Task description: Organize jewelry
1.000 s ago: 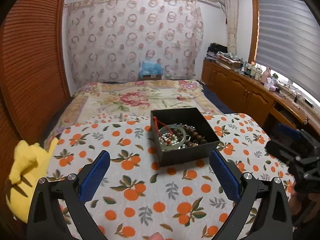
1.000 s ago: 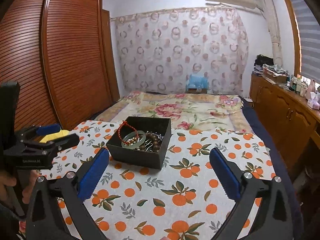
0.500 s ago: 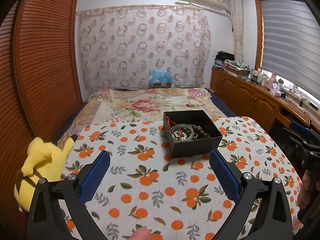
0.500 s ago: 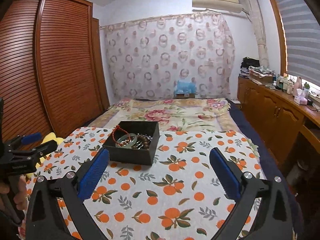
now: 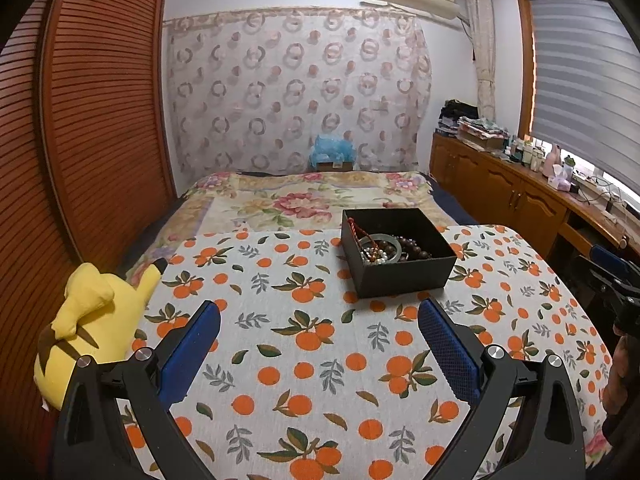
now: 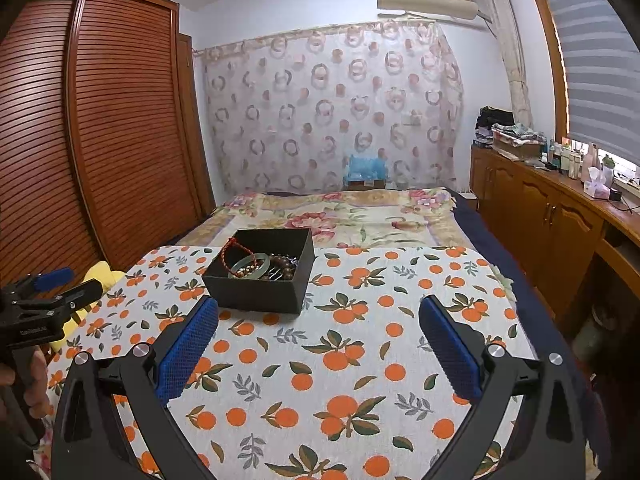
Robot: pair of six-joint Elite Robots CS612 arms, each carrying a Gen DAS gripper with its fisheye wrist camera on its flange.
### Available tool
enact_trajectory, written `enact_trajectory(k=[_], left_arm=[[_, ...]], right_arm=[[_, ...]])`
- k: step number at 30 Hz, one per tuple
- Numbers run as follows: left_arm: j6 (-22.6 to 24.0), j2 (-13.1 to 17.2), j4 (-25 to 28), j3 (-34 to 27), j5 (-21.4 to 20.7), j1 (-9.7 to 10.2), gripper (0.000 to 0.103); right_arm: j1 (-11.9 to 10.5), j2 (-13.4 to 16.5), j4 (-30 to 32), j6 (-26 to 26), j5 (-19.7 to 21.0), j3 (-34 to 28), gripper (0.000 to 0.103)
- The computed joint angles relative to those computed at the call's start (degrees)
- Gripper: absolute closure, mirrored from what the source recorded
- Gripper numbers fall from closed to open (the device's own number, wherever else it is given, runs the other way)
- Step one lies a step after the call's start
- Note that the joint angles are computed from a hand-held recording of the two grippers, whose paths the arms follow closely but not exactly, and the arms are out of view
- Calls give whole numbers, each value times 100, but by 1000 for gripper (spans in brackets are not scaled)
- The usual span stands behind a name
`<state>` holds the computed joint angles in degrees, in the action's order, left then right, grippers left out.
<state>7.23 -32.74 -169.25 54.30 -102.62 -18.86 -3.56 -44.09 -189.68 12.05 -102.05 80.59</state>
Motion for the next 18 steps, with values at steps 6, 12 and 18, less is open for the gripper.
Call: enact_trajectory(k=[6, 12, 18], left_arm=[[25, -23, -49, 47, -15, 3, 7], [25, -25, -60, 52, -5, 0, 7], [24, -31, -58, 55, 7, -4, 7]], right_arm=[[4, 16, 4, -5, 11, -5, 2], [5, 17, 7, -5, 14, -10, 2], [6, 17, 8, 2, 12, -13, 2]])
